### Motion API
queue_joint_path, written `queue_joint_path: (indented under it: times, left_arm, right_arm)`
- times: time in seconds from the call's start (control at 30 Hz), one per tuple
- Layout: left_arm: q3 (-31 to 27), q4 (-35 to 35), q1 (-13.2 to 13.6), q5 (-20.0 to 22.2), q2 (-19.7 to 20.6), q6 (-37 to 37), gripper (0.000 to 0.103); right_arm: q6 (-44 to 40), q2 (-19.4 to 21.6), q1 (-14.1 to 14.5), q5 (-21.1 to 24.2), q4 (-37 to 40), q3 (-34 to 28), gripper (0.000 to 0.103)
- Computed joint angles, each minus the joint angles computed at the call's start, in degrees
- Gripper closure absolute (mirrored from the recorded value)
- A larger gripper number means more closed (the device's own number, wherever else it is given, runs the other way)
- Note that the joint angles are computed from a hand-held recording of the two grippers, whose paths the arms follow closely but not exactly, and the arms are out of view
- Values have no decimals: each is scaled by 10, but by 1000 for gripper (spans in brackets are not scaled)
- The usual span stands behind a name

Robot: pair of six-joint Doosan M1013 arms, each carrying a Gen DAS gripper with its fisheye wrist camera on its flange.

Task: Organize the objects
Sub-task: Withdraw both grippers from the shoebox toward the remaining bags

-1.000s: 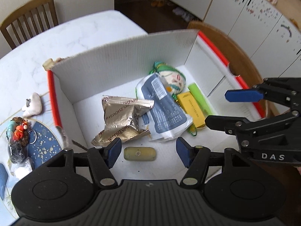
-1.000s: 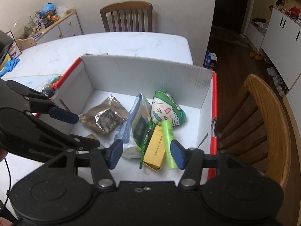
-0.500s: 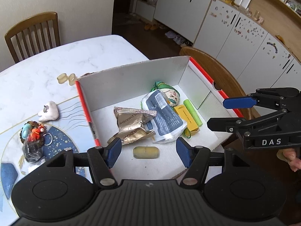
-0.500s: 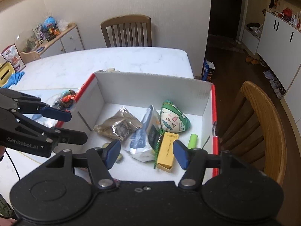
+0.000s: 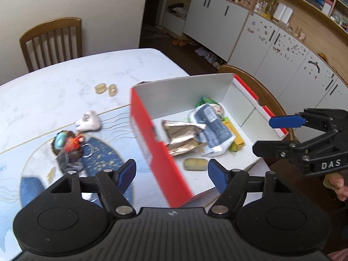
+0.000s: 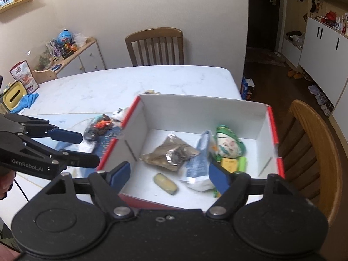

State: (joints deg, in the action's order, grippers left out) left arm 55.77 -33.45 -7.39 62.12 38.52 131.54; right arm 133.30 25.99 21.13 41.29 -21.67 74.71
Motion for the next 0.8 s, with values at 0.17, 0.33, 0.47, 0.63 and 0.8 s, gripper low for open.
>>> queue_joint_path:
  times: [0.17, 0.33, 0.47, 0.63, 0.8]
  left_arm:
    - [-13, -1, 19, 9, 10, -17, 24]
    - [-26, 8, 34, 13, 21, -25, 19]
    - [-41, 21, 45, 19, 33, -38, 18]
    - [-49, 25, 56, 8, 44, -44, 14]
    - [-56, 17, 64, -8, 54, -43, 0]
  right_arm:
    - [5, 13, 11, -7, 8, -17, 17]
    - [-1, 31, 25, -3, 20, -42, 14]
    - [-4, 47, 36, 2, 24, -61, 14]
    - [-24, 70, 47, 19, 34, -94, 14]
    - [-45, 94, 56, 37, 49, -127, 14]
